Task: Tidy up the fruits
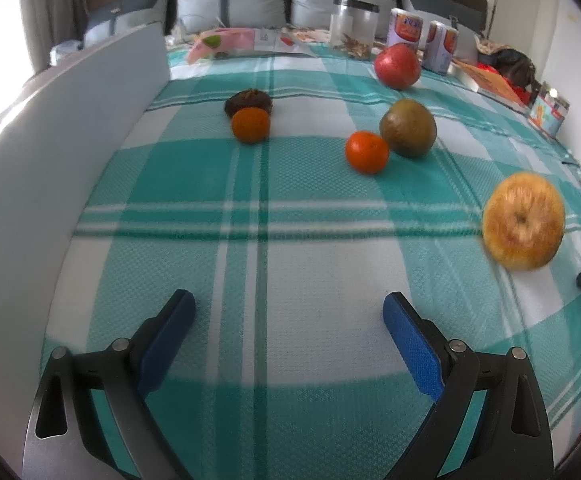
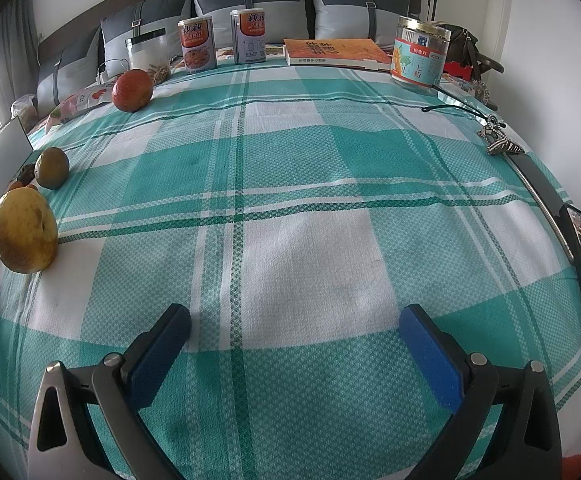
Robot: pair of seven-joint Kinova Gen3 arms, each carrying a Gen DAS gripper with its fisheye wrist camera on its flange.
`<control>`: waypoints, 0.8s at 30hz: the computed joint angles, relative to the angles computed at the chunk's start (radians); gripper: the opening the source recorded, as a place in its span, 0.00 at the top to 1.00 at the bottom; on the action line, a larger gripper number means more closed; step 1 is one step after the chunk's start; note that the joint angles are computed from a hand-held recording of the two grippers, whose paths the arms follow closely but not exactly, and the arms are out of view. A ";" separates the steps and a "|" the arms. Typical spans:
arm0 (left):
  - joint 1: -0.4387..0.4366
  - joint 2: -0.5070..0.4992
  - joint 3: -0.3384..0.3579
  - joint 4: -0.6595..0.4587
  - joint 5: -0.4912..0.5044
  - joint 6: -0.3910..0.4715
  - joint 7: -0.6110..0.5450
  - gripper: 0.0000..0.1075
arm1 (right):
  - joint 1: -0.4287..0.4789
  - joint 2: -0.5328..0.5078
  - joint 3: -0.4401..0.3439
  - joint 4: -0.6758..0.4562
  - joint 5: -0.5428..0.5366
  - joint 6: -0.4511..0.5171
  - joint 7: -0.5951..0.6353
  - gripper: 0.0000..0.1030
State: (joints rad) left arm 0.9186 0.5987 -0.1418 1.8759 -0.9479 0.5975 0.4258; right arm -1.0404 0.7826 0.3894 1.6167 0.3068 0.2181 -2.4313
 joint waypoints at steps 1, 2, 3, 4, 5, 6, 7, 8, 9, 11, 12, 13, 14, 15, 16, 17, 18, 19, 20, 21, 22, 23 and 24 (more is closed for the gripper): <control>-0.021 -0.013 -0.009 0.012 -0.011 -0.034 -0.001 0.11 | 0.000 0.000 0.000 0.000 0.000 0.000 0.000 0.00; -0.049 -0.026 -0.024 0.014 -0.010 -0.059 -0.012 0.11 | -0.001 0.000 0.000 0.000 -0.001 0.001 0.000 0.00; -0.058 -0.030 -0.043 0.009 0.000 -0.069 -0.026 0.11 | 0.000 0.000 0.000 0.000 -0.001 0.000 0.001 0.00; -0.085 -0.033 -0.046 -0.006 0.015 -0.068 -0.056 0.11 | 0.000 0.000 0.000 0.000 -0.001 0.000 0.001 0.00; -0.131 -0.030 -0.030 -0.027 0.027 -0.069 -0.097 0.11 | 0.001 0.000 -0.001 -0.001 -0.002 0.000 0.002 0.00; -0.178 -0.018 -0.005 -0.057 0.033 -0.057 -0.137 0.12 | 0.001 0.000 -0.001 -0.001 -0.002 0.000 0.002 0.00; -0.218 0.001 0.022 -0.092 0.041 -0.028 -0.178 0.13 | 0.001 0.000 -0.001 0.000 -0.002 0.000 0.002 0.00; -0.240 0.013 0.032 -0.116 0.061 -0.012 -0.219 0.13 | 0.001 0.000 -0.001 0.000 -0.002 0.000 0.002 0.00; -0.254 0.031 0.024 -0.139 0.083 -0.013 -0.252 0.13 | 0.001 0.000 -0.001 0.000 -0.003 0.000 0.003 0.00; -0.254 0.058 -0.022 -0.162 0.146 -0.037 -0.290 0.21 | 0.000 0.000 0.000 -0.001 -0.003 0.000 0.003 0.00; -0.251 0.062 -0.043 -0.156 0.157 -0.063 -0.286 0.31 | 0.000 0.000 0.000 -0.001 -0.003 0.000 0.003 0.00; -0.237 0.067 -0.068 -0.152 0.162 -0.076 -0.278 0.45 | 0.000 0.000 0.000 -0.001 -0.004 0.000 0.003 0.00; -0.205 0.069 -0.111 -0.140 0.150 -0.096 -0.260 0.57 | 0.001 0.000 -0.001 -0.001 -0.004 0.000 0.004 0.00; -0.187 0.064 -0.135 -0.120 0.125 -0.133 -0.238 0.68 | 0.001 0.000 -0.001 -0.002 -0.004 0.000 0.004 0.00; -0.178 0.060 -0.145 -0.108 0.117 -0.153 -0.232 0.72 | 0.002 0.001 -0.002 -0.002 -0.004 0.000 0.004 0.00; -0.150 0.061 -0.170 -0.102 0.124 -0.157 -0.242 0.73 | 0.002 0.000 -0.002 -0.002 -0.004 0.000 0.005 0.00; -0.124 0.060 -0.185 -0.095 0.120 -0.154 -0.240 0.73 | 0.003 0.000 -0.004 -0.003 -0.005 0.002 0.006 0.00; -0.096 0.055 -0.199 -0.080 0.110 -0.158 -0.232 0.73 | 0.005 0.001 -0.006 -0.006 -0.005 0.004 0.007 0.00; -0.071 0.046 -0.207 -0.065 0.102 -0.159 -0.228 0.73 | 0.004 0.001 -0.006 -0.007 -0.005 0.006 0.006 0.00; -0.051 0.037 -0.210 -0.053 0.095 -0.155 -0.223 0.73 | 0.005 0.002 -0.007 -0.008 -0.005 0.007 0.006 0.00; -0.015 0.022 -0.221 -0.029 0.077 -0.158 -0.203 0.73 | 0.005 0.002 -0.008 -0.009 -0.004 0.008 0.005 0.00; 0.008 0.009 -0.225 -0.011 0.062 -0.159 -0.187 0.73 | 0.004 0.002 -0.008 -0.009 -0.004 0.008 0.004 0.00; 0.036 -0.009 -0.224 0.011 0.046 -0.157 -0.166 0.73 | 0.007 0.002 -0.010 -0.010 -0.003 0.009 0.004 0.00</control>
